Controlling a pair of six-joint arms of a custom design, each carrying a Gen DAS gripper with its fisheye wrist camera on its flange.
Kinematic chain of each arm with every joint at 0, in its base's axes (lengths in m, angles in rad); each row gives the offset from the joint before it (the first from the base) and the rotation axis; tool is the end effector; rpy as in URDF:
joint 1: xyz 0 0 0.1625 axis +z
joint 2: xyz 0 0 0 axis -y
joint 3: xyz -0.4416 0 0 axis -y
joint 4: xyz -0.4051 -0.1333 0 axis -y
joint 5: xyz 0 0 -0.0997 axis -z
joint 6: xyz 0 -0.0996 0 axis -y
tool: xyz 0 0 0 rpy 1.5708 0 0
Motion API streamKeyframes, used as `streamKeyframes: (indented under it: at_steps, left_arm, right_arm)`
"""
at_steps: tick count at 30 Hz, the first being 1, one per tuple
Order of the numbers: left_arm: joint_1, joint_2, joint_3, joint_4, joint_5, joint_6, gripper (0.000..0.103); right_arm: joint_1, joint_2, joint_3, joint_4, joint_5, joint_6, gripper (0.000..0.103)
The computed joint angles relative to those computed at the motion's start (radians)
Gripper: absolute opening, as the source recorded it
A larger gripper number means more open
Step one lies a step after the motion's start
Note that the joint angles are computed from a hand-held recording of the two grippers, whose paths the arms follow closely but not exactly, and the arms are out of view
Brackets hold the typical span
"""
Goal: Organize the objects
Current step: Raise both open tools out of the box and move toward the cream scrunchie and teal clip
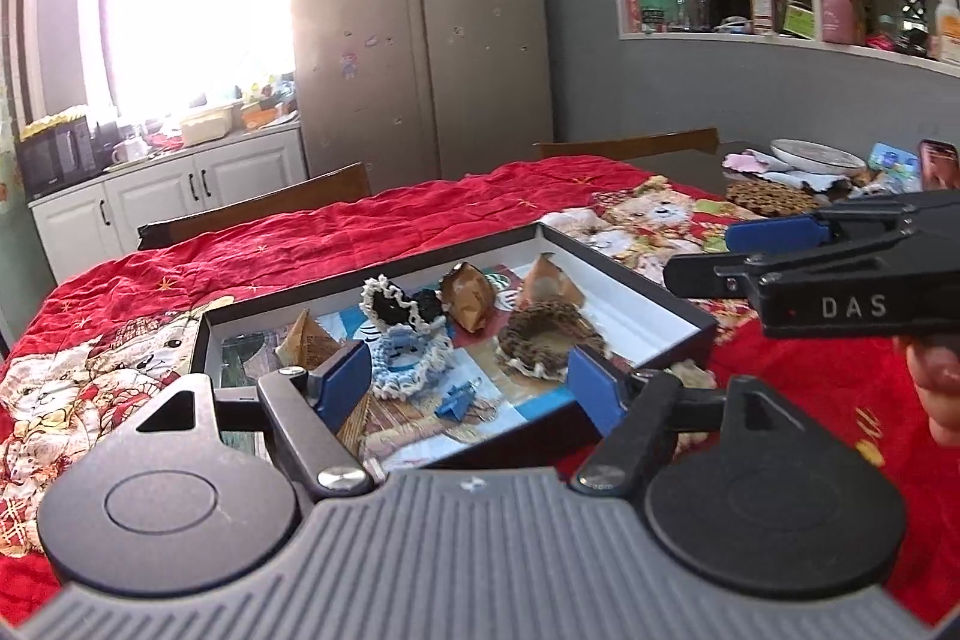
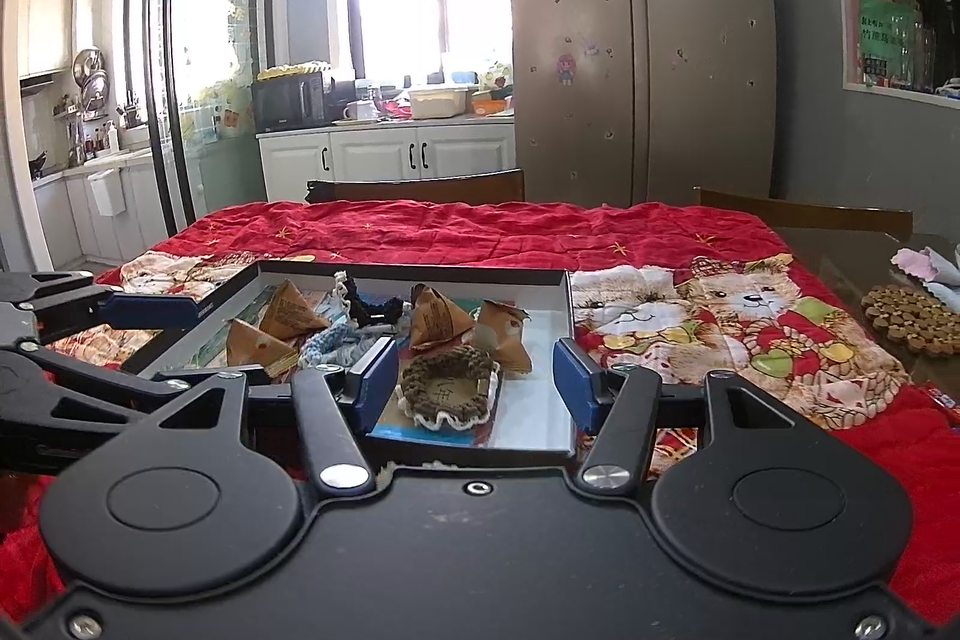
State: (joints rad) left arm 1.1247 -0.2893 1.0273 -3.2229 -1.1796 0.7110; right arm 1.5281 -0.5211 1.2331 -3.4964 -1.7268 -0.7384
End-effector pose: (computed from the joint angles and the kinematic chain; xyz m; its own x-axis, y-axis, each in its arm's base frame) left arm -0.2151 -0.8468 0.0387 -0.5588 0.4552 -0.6932 0.8289 0.3348 -0.4482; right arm 0.0829 -0.8210 0.1767 -0.7354 -0.0964 0.6708 -0.6491 0.3846 -0.6563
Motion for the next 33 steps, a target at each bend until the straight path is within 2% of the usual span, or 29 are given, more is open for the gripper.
streamKeyframes:
  at_steps: [8, 19, 25, 29, 33]
  left_arm:
    - [0.005, -0.056, 0.109, 0.015, -0.055, 0.043, 0.085]
    - [0.040, -0.070, 0.142, 0.135, -0.134, 0.092, 0.085]
    - [0.053, -0.057, 0.127, 0.172, -0.168, 0.148, 0.085]
    - [0.061, -0.048, 0.085, 0.255, -0.188, 0.129, 0.084]
    - [0.068, -0.037, 0.034, 0.357, -0.203, 0.105, 0.075]
  right_arm:
    - [-0.007, -0.038, 0.078, -0.014, -0.017, -0.019, 0.056]
    - [-0.033, -0.026, 0.096, 0.020, -0.052, 0.011, 0.056]
    - [-0.042, -0.013, 0.080, 0.049, -0.061, 0.028, 0.055]
    - [-0.044, -0.007, 0.069, 0.074, -0.059, 0.044, 0.052]
    - [-0.046, 0.002, 0.046, 0.093, -0.052, 0.070, 0.047]
